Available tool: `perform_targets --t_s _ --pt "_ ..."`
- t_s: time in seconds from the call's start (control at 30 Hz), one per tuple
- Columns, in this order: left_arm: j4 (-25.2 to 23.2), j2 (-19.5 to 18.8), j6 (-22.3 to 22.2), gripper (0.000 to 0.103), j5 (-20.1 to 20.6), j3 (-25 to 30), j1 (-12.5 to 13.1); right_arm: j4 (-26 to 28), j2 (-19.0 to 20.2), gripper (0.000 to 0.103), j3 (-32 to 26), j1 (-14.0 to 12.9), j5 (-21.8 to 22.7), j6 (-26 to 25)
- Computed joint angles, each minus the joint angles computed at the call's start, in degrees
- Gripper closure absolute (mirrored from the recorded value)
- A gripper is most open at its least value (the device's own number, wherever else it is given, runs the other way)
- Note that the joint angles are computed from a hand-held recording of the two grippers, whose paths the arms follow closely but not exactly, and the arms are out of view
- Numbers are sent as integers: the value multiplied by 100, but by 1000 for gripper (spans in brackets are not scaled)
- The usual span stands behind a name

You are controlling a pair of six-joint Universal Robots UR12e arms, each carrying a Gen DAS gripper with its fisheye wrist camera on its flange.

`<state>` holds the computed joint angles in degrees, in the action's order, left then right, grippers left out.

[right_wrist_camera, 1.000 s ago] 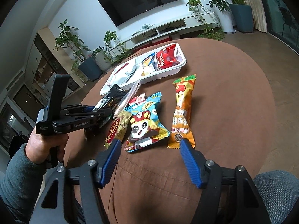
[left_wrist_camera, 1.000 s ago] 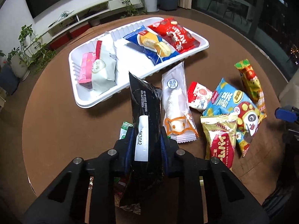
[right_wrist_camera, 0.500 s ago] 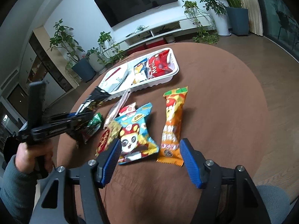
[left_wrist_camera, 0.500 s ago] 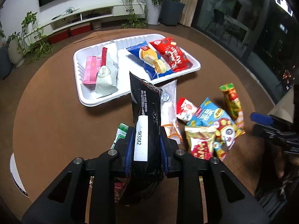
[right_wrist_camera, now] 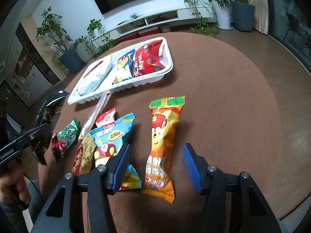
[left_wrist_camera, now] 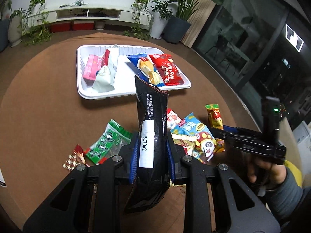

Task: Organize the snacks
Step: 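Grasp the orange stick packet with the right tool, then carry both packets into the white tray and open both tools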

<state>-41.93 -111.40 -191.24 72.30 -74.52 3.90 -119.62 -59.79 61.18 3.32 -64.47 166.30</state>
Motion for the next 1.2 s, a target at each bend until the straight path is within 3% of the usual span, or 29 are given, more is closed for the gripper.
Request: perform_targets --t_s 0.2,0.43,0.67,1.2 --pt "123 41 -159 80 -149 -163 -8 -45 19 58 18 76 -331 -207" --pt "266 79 -295 80 -234 -267 -2 -208 10 80 59 105 -572 -214" --pt "374 128 -407 80 -246 -365 16 -218 13 88 61 92 -525 -174" --pt "597 187 -668 80 -256 -422 116 -425 38 89 -55 -151 82 614"
